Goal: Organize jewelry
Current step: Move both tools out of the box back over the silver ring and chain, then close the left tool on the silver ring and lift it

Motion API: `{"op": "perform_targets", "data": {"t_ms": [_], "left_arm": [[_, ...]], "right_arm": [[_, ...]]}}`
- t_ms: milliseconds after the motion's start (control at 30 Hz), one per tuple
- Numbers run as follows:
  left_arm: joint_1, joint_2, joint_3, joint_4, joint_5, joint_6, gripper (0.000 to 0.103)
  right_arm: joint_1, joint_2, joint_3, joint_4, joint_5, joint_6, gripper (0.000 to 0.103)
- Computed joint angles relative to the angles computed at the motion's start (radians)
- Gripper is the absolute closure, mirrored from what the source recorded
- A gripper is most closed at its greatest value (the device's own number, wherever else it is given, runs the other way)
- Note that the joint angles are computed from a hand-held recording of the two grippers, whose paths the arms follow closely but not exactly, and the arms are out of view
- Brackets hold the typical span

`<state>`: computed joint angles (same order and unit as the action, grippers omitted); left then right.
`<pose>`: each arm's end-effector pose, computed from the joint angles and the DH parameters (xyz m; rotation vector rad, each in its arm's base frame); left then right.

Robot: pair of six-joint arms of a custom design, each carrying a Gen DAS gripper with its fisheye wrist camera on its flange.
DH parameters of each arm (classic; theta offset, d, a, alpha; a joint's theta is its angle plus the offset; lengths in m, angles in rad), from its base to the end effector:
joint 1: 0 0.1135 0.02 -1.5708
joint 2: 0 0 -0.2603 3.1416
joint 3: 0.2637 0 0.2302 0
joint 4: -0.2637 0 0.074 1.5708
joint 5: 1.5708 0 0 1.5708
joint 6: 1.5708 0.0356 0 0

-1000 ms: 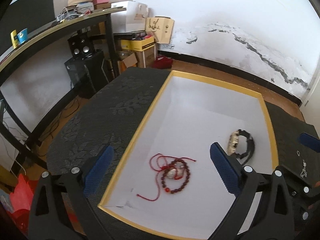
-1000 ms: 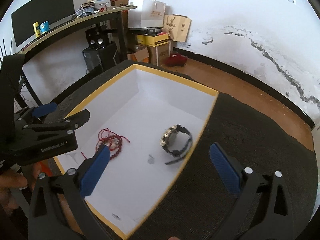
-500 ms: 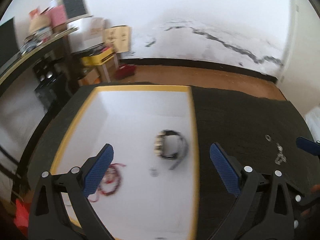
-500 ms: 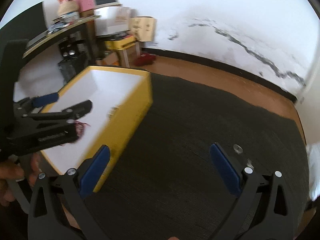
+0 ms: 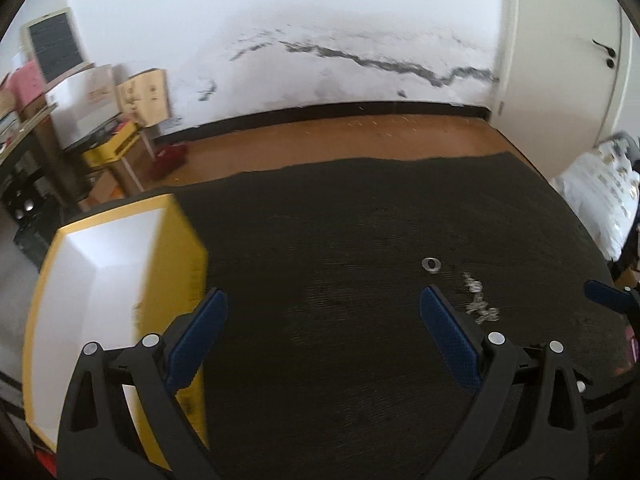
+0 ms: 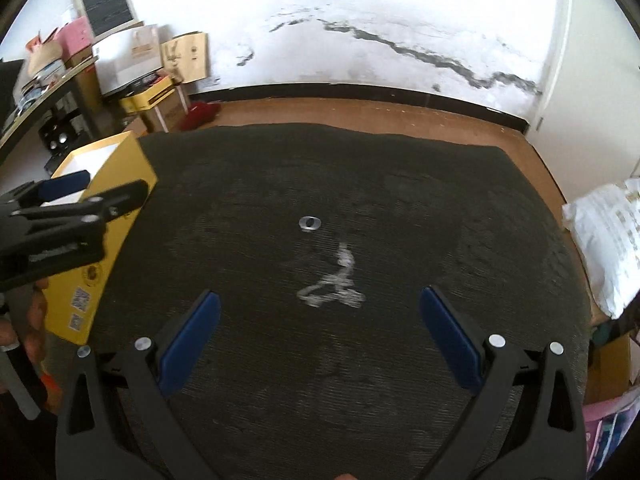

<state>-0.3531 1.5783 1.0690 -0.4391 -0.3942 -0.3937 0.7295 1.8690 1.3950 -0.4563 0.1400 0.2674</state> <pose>0.2933 -0.0935 0.2310 -0.2046 2.4173 0.1661 0.2917 0.2542 0.2267 -0.5167 2.4507 0.2428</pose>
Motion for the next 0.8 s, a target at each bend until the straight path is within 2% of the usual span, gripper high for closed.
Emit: {"op": "perform_targets", "data": {"t_ms": [233,800], "left_arm": [[-0.073,0.195,0.161,-0.031,0.001,-0.053,0.008],[-0.081,0.331,0.29,-0.047,0.021,-0.05,0.008]], "right_arm": [[-0.074,-0.034,-0.062,0.011,-0.035,-0.025,0.007],[-0.109,-0.07,-0.109,0.016,-0.051,-0.049,0.007]]}}
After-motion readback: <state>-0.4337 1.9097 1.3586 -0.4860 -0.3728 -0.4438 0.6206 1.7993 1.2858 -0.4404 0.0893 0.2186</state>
